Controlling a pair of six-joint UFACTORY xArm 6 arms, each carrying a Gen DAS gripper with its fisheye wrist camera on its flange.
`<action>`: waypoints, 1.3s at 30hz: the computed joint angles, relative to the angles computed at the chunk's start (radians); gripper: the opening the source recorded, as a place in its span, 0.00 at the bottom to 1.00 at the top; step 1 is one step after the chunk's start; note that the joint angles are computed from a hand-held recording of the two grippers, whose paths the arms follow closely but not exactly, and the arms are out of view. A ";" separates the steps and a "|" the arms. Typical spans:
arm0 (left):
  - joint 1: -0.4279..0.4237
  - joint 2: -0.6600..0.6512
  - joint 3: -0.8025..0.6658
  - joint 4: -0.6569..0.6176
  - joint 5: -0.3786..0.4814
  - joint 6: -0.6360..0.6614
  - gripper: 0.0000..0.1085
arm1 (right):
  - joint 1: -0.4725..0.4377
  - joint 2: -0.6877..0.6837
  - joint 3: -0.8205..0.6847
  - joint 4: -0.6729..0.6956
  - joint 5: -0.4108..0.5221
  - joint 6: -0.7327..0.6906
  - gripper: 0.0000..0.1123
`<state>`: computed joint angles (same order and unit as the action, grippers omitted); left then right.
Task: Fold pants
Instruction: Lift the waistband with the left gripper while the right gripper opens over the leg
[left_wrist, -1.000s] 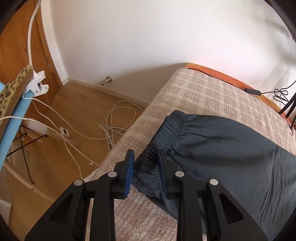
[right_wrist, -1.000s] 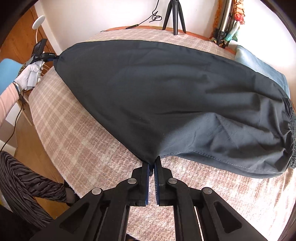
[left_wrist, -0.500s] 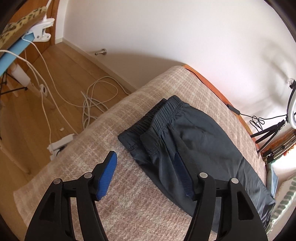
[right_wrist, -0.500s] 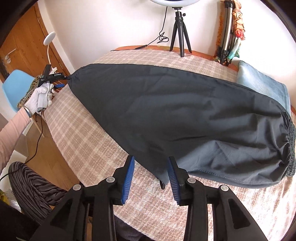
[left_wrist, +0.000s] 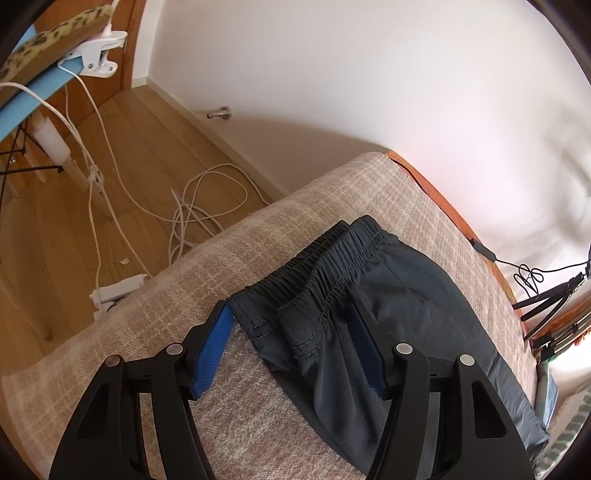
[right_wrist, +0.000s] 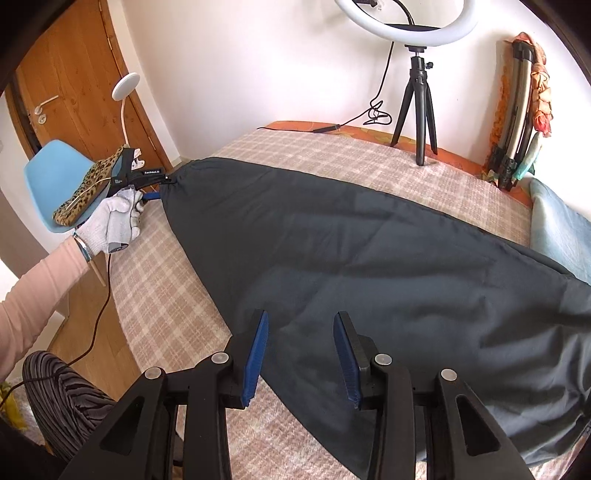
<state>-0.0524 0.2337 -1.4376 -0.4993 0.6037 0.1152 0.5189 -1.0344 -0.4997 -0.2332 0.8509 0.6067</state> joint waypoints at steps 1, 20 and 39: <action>-0.003 -0.004 0.010 -0.004 -0.017 -0.004 0.57 | -0.013 0.020 0.002 0.003 -0.029 -0.010 0.34; -0.059 -0.065 0.114 0.121 -0.251 -0.043 0.12 | -0.102 0.132 0.007 0.053 -0.141 -0.067 0.34; -0.512 -0.382 0.450 0.084 -0.467 0.550 0.11 | -0.307 0.092 0.054 0.394 -0.237 -0.262 0.34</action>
<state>-0.5639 -0.1481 -0.9874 -0.4149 0.1363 0.6651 0.2117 -0.9429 -0.4462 0.1604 0.6140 0.3444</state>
